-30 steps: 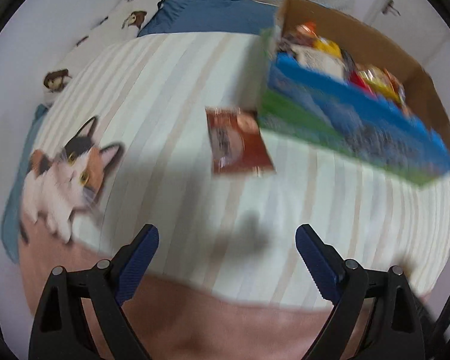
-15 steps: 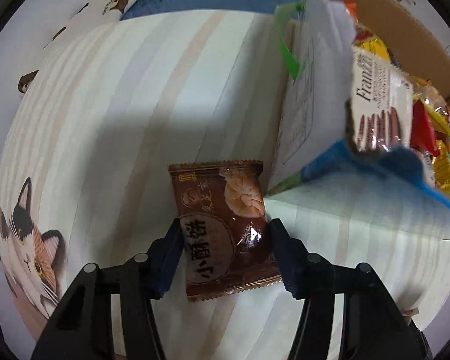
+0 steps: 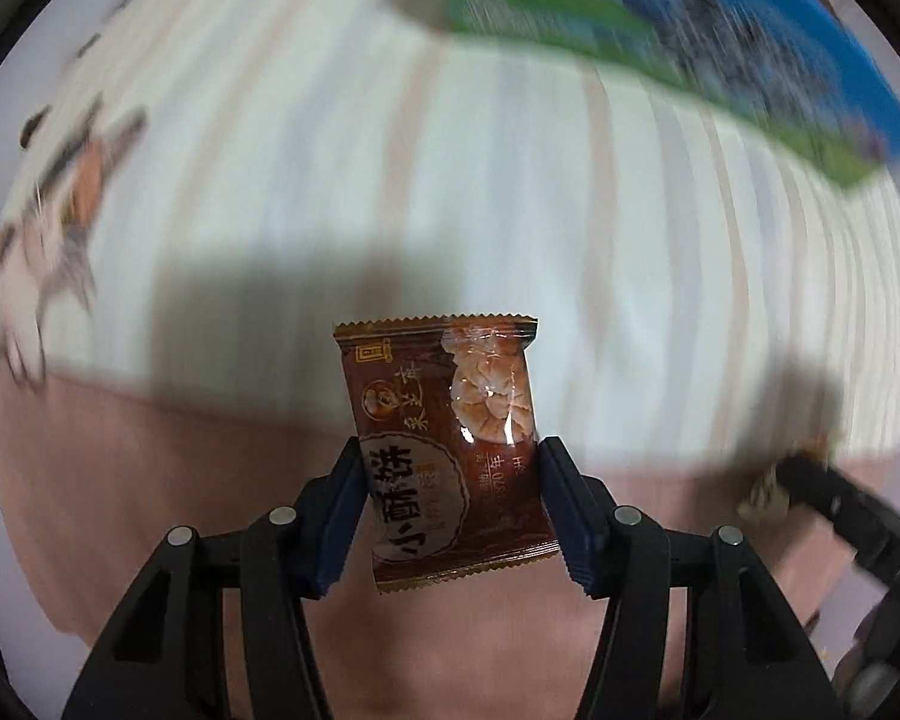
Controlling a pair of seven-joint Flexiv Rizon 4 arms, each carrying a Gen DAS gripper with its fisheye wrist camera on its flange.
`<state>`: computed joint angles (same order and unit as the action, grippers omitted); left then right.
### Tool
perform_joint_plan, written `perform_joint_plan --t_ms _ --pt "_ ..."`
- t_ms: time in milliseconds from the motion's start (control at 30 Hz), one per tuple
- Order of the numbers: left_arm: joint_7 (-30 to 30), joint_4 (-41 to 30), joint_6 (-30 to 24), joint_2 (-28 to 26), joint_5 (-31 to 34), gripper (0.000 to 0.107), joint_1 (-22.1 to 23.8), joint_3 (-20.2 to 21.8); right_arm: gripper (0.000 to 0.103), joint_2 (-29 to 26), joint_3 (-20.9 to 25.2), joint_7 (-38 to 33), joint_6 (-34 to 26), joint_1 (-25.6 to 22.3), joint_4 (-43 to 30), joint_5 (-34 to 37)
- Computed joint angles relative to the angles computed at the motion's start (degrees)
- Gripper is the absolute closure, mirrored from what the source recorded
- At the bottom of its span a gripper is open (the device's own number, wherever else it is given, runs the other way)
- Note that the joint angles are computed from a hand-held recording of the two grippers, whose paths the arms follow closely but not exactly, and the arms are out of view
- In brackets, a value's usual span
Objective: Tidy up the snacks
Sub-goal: 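Lift the brown packet and yellow cake off the bed with both tools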
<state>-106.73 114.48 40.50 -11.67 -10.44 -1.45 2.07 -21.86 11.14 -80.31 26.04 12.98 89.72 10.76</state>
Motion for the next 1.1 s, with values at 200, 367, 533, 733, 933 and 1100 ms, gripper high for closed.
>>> perform_joint_plan --t_ms 200,367,533,733,933,1100 --pt "0.41 7.75 1.88 3.08 -4.05 0.052 -0.67 -0.74 0.039 4.00 0.78 -1.83 -0.27 -0.78 6.87 2.48" --pt "1.88 9.13 3.35 2.53 -6.92 0.047 0.39 -0.52 0.037 4.24 0.65 -1.03 1.75 0.58 9.14 1.64" --pt "1.90 6.41 3.59 -1.08 -7.38 0.040 0.84 -0.02 0.035 3.15 0.84 0.90 2.91 1.58 8.97 1.49" --pt "-2.57 3.05 3.94 -3.16 -4.13 0.044 0.07 -0.57 0.033 2.30 1.01 3.39 4.66 2.70 9.33 0.24" --pt "-3.90 0.03 0.80 -2.08 6.15 0.051 -3.23 -0.69 0.045 2.65 1.17 1.15 5.03 3.96 10.86 -5.06" --pt "-3.24 -0.63 0.30 -2.56 8.32 0.051 -4.15 -1.04 0.045 3.13 1.24 -0.72 4.81 4.15 11.10 -5.95"
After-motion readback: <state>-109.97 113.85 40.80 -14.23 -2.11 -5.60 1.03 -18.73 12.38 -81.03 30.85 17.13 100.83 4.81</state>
